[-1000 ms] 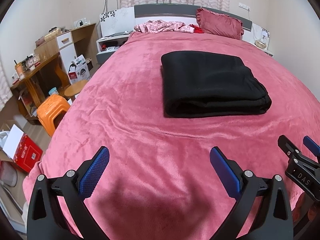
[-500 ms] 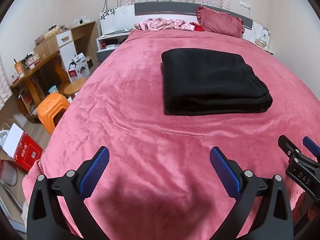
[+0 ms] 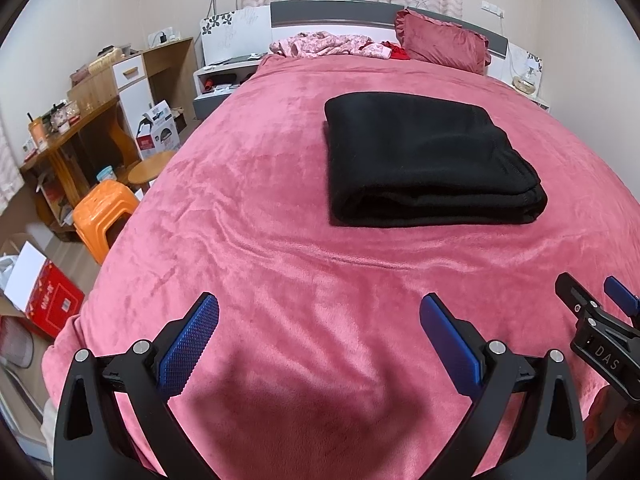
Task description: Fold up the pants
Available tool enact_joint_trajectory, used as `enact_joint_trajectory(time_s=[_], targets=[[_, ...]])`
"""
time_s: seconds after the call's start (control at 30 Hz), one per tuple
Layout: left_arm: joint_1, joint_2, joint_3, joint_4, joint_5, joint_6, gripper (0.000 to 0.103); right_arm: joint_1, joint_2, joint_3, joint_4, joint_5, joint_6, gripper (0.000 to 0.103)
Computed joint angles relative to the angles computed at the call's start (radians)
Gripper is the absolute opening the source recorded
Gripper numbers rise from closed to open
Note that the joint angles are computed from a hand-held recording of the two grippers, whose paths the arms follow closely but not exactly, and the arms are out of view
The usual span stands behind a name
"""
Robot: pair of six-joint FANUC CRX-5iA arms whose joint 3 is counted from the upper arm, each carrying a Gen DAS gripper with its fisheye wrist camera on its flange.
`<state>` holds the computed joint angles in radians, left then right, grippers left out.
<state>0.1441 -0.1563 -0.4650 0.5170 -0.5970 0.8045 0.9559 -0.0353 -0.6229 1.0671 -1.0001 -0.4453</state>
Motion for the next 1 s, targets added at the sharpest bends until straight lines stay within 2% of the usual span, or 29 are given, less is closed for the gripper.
enact_joint_trajectory(time_s=[1.0], targets=[[0.001,0.014,0.019,-0.041,-0.026,0.034,0.1,-0.012,-0.005,-0.008,-0.024,0.027,0.013,0.101]])
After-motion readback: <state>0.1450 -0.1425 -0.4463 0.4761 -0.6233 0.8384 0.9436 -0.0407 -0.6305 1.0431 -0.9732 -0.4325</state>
